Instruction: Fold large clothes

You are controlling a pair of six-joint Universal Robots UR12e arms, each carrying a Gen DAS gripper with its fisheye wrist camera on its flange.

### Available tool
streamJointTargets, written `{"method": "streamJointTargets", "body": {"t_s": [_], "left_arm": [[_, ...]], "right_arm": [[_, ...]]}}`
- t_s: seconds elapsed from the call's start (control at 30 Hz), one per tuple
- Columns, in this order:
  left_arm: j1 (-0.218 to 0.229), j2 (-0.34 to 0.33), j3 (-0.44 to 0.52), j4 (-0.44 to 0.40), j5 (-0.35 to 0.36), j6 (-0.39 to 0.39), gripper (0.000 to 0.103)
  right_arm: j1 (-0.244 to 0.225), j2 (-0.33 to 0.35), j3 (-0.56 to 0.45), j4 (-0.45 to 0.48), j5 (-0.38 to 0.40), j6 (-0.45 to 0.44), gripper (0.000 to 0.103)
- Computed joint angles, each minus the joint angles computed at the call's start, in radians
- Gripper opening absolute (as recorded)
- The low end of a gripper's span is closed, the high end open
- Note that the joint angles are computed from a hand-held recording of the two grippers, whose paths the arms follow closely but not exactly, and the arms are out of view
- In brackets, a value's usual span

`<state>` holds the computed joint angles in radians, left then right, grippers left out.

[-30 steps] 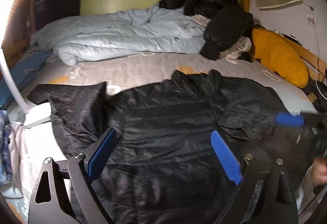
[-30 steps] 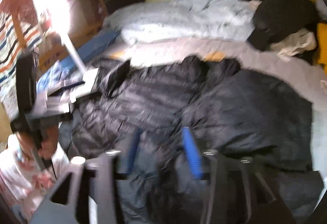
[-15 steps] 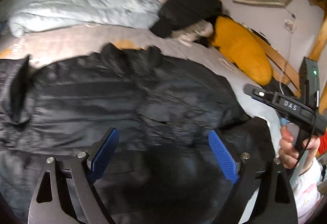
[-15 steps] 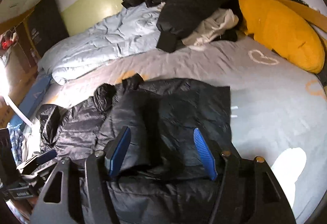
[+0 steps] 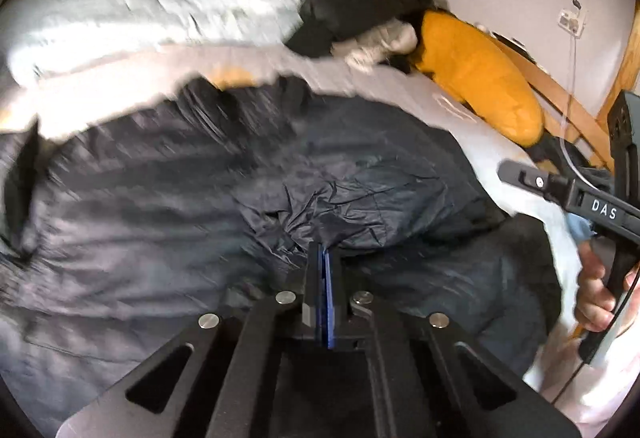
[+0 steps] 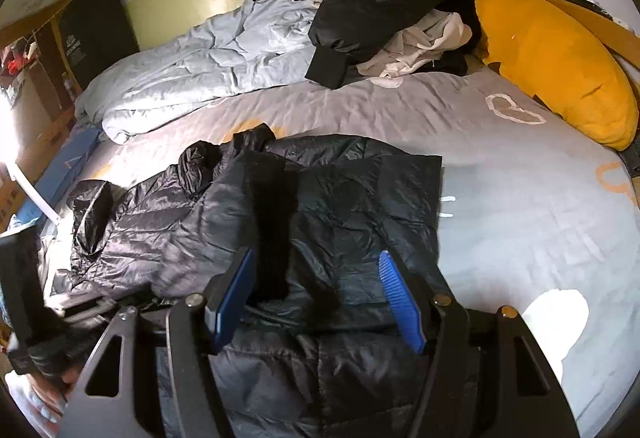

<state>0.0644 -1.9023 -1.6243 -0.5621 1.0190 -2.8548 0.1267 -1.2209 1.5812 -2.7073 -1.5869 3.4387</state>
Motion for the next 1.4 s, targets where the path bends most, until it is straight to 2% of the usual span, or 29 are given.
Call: {"method": "streamJointTargets", "body": {"t_s": [0.07, 0.23, 0.37, 0.5, 0.53, 0.67, 0.77, 0.87, 0.97, 1.1, 1.13, 1.27, 1.4], "left_arm": [[0.003, 0.010, -0.013, 0.073, 0.062, -0.005, 0.001], [0.012, 0.017, -0.037, 0.240, 0.276, 0.015, 0.001], [0.028, 0.000, -0.007, 0.216, 0.411, -0.021, 0.000], [0.016, -0.037, 0.019, 0.246, 0.636, -0.013, 0.000], [0.018, -0.045, 0.026, 0.235, 0.665, -0.014, 0.001], [0.033, -0.057, 0.046, 0.149, 0.672, -0.036, 0.002], [0.044, -0.048, 0.048, 0.123, 0.616, -0.050, 0.008], [0.058, -0.034, 0.045, 0.126, 0.546, -0.076, 0.031], [0.080, -0.012, 0.038, 0.144, 0.476, -0.101, 0.038], [0.120, 0.008, 0.036, 0.166, 0.395, -0.131, 0.056], [0.130, 0.010, 0.040, 0.167, 0.378, -0.135, 0.058], [0.173, 0.012, 0.058, 0.180, 0.319, -0.171, 0.078], [0.216, -0.015, 0.104, 0.143, 0.280, -0.234, 0.084]], "right_arm": [[0.000, 0.002, -0.003, 0.001, -0.006, 0.006, 0.062], [0.004, 0.010, -0.016, 0.018, -0.014, 0.013, 0.062], [0.011, 0.020, -0.029, 0.036, -0.021, 0.007, 0.062], [0.017, 0.032, -0.045, 0.059, -0.030, 0.003, 0.063], [0.017, 0.035, -0.049, 0.067, -0.030, 0.003, 0.063], [0.019, 0.047, -0.063, 0.104, -0.029, 0.003, 0.065], [0.021, 0.055, -0.074, 0.132, -0.040, 0.002, 0.065], [0.020, 0.059, -0.079, 0.149, -0.039, 0.008, 0.065], [0.019, 0.058, -0.078, 0.143, -0.041, 0.012, 0.066], [0.020, 0.054, -0.074, 0.120, -0.042, 0.016, 0.068], [0.020, 0.053, -0.073, 0.114, -0.040, 0.016, 0.068], [0.024, 0.053, -0.071, 0.093, -0.052, 0.005, 0.068], [0.024, 0.052, -0.069, 0.090, -0.042, 0.003, 0.068]]}}
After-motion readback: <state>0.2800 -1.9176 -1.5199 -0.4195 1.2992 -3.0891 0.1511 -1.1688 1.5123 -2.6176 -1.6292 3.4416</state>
